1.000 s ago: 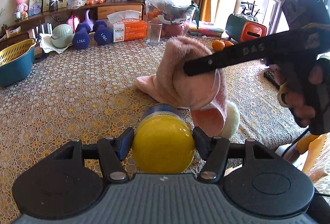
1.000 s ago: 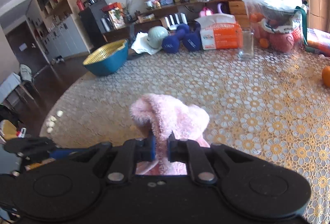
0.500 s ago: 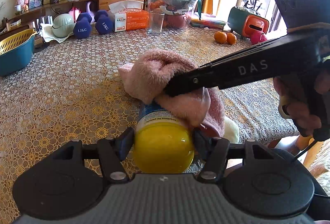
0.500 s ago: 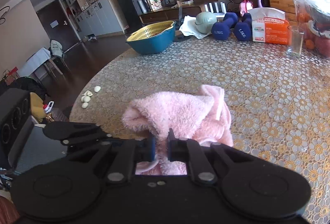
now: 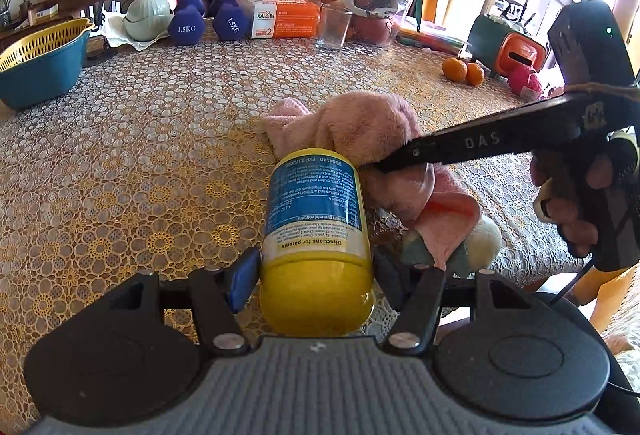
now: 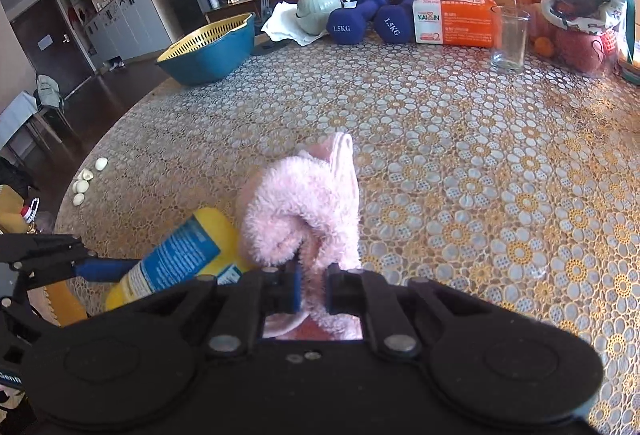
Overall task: Clean container
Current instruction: 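Wipe the bottle's label side with the towel in the right gripper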
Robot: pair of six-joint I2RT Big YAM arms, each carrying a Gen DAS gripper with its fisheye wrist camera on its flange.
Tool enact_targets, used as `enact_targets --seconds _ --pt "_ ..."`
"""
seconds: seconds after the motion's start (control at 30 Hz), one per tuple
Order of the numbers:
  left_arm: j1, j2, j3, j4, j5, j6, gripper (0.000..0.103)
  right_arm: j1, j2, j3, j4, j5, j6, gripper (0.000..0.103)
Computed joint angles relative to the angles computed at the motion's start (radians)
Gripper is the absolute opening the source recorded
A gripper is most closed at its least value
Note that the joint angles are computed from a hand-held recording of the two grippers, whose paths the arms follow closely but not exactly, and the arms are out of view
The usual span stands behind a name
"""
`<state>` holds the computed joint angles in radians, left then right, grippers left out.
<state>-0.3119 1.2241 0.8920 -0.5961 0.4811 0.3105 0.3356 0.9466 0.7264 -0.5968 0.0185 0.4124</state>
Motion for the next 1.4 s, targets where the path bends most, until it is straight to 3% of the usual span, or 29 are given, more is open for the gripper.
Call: enact_targets --seconds 0.2,0.5,0.7,0.83,0.97,1.1,1.2,1.4 --pt "-0.01 -0.013 -0.016 0.022 -0.013 0.017 0.061 0.007 -0.067 0.038 0.024 -0.06 0.01 0.01" --pt "-0.006 -0.008 -0.013 0.022 0.002 0.015 0.062 0.152 0.042 0.085 0.052 -0.094 -0.048 0.009" --pt "0.002 -0.006 -0.014 0.023 0.017 0.017 0.061 0.08 0.053 0.088 0.065 -0.115 -0.034 0.008" --pt "0.005 -0.005 -0.014 0.022 0.021 0.02 0.062 0.059 0.073 0.089 0.081 -0.083 -0.055 0.008" --pt "0.008 -0.004 -0.013 0.019 0.025 0.025 0.061 0.014 0.088 0.071 0.094 -0.076 -0.02 0.01" --pt "0.007 -0.007 -0.017 0.024 0.026 0.023 0.062 -0.012 0.1 0.041 0.062 -0.079 0.006 0.01" --pt "0.006 -0.011 -0.022 0.033 0.023 0.024 0.062 -0.024 0.061 0.01 0.059 -0.102 0.032 0.01" --pt "0.004 -0.006 -0.016 0.032 0.019 0.027 0.062 0.014 -0.03 0.007 -0.023 -0.08 0.023 0.009"
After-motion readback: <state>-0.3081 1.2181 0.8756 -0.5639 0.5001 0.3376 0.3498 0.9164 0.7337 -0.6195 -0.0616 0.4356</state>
